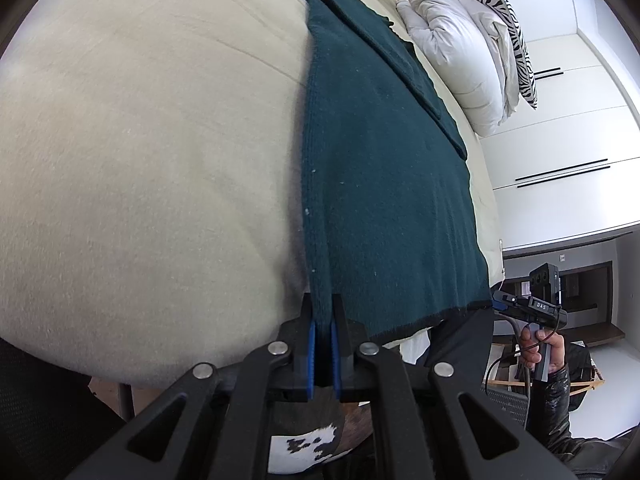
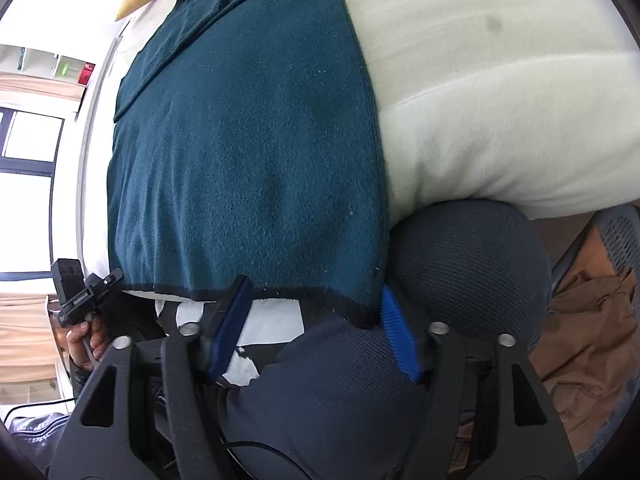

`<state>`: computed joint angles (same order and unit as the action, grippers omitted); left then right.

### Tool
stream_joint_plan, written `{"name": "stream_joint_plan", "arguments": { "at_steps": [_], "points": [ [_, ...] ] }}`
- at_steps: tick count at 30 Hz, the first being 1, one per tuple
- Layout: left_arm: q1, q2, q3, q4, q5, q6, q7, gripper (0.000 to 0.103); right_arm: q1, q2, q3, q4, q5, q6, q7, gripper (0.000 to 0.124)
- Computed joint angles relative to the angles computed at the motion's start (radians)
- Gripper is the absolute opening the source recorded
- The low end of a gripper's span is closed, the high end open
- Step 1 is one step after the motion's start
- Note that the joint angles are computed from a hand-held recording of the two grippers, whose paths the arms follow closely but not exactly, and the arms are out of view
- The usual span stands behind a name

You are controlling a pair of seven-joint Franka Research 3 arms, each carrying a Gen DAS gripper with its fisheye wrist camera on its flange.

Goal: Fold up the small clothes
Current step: 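Grasp the hem with both grippers and lift it toward the collar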

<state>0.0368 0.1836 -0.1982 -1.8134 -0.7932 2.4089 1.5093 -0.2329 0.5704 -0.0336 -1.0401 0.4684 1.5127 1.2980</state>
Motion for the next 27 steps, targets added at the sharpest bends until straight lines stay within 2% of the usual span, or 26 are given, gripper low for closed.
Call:
{"name": "stream_joint_plan", "arguments": {
  "at_steps": [4,7,11,18,27],
  "points": [
    [0.0,0.001,0.0,0.001,0.001,-0.001,-0.002,0.007,-0.016,-0.026,-0.004,-0.057,0.03,0.032,-0.002,0.036],
    [-0.002,0.001,0.0,0.004,0.007,-0.001,-0.008,0.007,-0.026,-0.041,-0.005,-0.089,0.052,0.048,-0.012,0.03],
    [-0.004,-0.004,-0.002,0.005,0.007,0.006,-0.003,0.006,-0.026,-0.065,-0.008,-0.132,0.062,0.08,-0.04,0.011],
    [-0.001,-0.025,-0.002,-0.009,-0.064,0.047,0.049,0.006,-0.049,-0.132,0.006,-0.221,0.198,0.171,-0.143,0.008],
    [0.007,-0.018,-0.007,0.033,-0.289,0.107,0.189,0.006,-0.07,-0.139,0.027,-0.2,0.371,0.249,-0.196,0.007]
  ]
}}
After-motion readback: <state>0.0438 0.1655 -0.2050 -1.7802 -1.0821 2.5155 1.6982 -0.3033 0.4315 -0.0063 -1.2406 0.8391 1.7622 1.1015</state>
